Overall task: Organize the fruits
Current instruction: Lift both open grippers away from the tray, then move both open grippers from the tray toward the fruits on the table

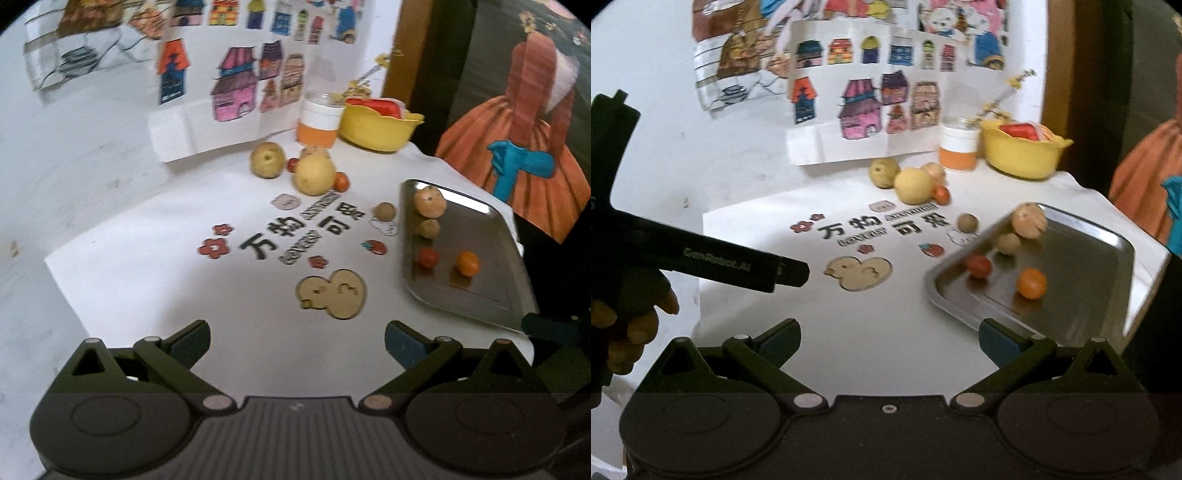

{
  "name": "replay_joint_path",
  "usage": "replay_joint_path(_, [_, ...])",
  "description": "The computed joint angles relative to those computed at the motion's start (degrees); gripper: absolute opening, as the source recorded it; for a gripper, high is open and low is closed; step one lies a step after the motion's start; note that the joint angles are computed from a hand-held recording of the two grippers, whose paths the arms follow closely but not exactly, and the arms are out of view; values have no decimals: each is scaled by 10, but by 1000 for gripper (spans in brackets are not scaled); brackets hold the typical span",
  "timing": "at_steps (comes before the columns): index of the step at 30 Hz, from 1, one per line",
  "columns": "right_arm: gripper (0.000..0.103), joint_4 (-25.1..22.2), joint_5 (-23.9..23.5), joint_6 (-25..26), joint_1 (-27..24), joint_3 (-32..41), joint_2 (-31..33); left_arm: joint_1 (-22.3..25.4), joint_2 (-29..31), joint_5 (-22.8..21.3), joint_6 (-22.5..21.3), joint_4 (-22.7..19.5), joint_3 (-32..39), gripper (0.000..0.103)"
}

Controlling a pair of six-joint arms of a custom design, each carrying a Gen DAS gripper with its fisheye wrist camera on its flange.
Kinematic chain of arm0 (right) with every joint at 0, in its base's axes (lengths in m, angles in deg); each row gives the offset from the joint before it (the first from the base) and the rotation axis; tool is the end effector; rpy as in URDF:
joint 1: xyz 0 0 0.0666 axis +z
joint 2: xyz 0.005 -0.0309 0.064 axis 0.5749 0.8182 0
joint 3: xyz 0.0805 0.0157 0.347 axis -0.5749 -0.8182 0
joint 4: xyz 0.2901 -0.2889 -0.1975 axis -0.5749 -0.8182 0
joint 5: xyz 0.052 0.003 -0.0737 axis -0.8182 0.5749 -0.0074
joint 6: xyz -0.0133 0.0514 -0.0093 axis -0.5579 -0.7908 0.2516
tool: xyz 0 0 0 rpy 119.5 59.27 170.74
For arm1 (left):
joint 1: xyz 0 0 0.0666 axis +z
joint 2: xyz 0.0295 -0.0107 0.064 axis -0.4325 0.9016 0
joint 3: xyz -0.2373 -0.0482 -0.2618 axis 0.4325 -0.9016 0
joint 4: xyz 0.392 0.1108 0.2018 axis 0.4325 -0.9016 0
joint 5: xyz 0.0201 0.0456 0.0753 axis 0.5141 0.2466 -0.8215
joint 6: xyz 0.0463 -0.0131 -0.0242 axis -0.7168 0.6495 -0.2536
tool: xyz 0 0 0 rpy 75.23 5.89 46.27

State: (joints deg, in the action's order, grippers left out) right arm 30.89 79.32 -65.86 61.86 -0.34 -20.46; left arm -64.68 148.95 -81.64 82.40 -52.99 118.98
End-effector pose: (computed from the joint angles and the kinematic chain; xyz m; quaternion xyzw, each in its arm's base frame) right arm 0.4353 0.2162 0.3605 -0.1660 0.8851 0.0843 0.4265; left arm 0.4791 -0.3751 0.3698 0.0141 0.9242 -0.0802 0.3731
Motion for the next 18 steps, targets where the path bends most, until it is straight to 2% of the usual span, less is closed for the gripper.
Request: replay_joint_path(18, [102, 0, -34, 35, -6, 105, 106, 47, 33, 11, 43, -25, 32, 102])
